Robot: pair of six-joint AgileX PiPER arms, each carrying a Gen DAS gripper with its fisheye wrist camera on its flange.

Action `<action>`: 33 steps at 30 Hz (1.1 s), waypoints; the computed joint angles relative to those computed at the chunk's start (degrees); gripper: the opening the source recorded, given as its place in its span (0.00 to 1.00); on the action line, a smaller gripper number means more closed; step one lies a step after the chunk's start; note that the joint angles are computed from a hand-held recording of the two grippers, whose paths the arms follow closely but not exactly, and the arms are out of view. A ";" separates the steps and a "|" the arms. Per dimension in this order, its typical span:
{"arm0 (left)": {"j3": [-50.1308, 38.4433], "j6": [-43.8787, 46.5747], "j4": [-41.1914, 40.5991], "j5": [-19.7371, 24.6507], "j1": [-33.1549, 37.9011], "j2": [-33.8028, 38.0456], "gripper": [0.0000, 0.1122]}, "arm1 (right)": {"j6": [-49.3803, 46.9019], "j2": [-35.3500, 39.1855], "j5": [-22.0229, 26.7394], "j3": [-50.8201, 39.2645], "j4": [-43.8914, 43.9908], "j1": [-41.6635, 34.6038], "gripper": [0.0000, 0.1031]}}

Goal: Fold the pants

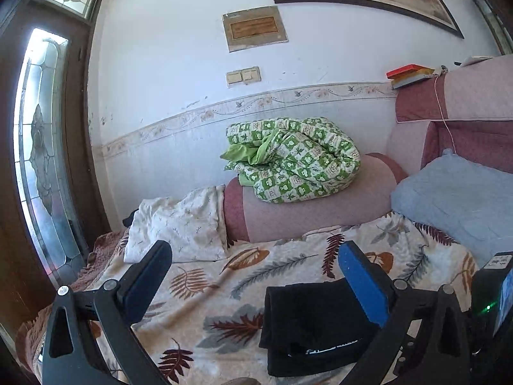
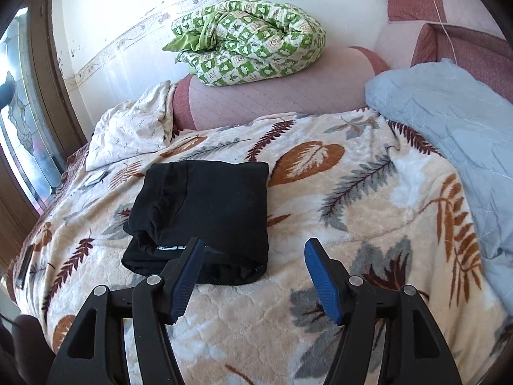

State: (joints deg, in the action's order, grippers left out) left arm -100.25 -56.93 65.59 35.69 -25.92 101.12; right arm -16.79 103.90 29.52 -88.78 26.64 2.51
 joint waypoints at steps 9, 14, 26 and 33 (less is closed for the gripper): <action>6.71 7.50 -19.21 4.41 3.79 0.91 0.92 | 3.66 2.85 2.63 -3.20 -1.37 -1.54 0.72; 4.05 13.91 -27.56 7.80 5.13 3.39 0.92 | 6.02 2.52 0.71 -2.39 -6.28 0.42 0.73; 3.26 20.14 -33.03 8.94 4.60 4.18 0.92 | 10.63 2.27 -1.44 -1.13 -16.23 3.99 0.77; 2.33 24.29 -38.10 9.73 5.00 5.09 0.92 | 11.64 2.80 -0.63 -1.55 -16.75 4.06 0.78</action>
